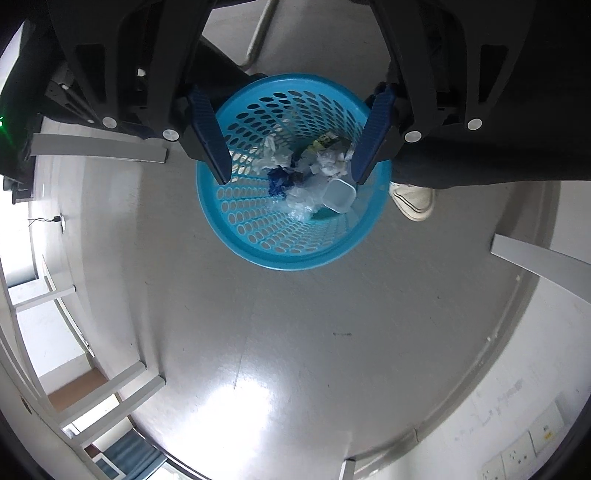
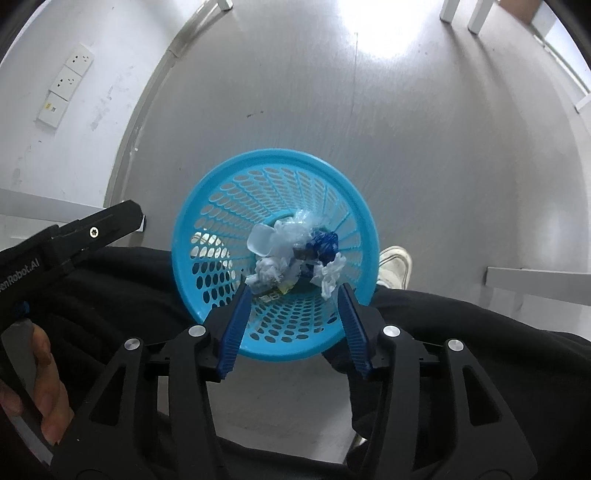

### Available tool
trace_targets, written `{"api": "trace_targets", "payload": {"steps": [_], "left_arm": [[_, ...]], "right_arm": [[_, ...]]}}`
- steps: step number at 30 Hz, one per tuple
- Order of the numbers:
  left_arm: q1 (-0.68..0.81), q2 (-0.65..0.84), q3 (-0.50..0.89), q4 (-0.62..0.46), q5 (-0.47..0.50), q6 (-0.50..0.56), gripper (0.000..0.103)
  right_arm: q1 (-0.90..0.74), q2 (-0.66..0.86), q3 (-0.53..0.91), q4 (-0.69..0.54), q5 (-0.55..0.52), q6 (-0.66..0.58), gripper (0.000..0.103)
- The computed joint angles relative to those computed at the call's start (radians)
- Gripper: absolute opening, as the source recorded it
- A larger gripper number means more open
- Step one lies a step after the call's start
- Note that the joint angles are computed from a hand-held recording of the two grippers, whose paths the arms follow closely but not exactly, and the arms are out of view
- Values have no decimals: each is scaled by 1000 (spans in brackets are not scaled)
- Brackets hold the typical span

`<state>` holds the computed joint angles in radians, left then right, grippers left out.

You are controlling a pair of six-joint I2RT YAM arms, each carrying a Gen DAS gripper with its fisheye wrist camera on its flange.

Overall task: Collect trash
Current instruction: 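Open both tools to drop the white bag and tissue into the wastebasket, then raise both open tools from the wastebasket back over the table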

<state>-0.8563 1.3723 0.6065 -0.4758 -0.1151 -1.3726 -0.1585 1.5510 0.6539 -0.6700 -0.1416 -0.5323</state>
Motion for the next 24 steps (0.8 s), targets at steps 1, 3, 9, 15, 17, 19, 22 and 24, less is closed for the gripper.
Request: {"api": "trace_targets", "payload": {"steps": [1, 3, 9, 15, 17, 19, 22, 24], "left_arm": [[-7, -5, 6, -17, -12, -1, 69], [-37, -21, 28, -75, -48, -15, 70], [-155, -106, 80, -237, -148, -75, 80], [-312, -172, 150, -411, -239, -177, 85], [-360, -185, 172, -462, -262, -210, 86], [-415, -195, 204, -524, -296, -256, 87], [-493, -198, 261, -612, -344, -314, 88], [-544, -181, 309, -680, -377, -357, 89]], "right_arm": [[-6, -22, -5, -9, -2, -7, 48], [-15, -62, -10, -34, -9, -21, 48], [-44, -280, -40, -142, -45, -103, 56], [-169, -439, -14, -316, -124, -248, 63], [-227, -480, 9, -381, -153, -313, 65], [-276, -517, 31, -439, -175, -367, 68], [-384, -543, 80, -546, -216, -474, 68], [-466, -548, 120, -624, -245, -559, 68]]}}
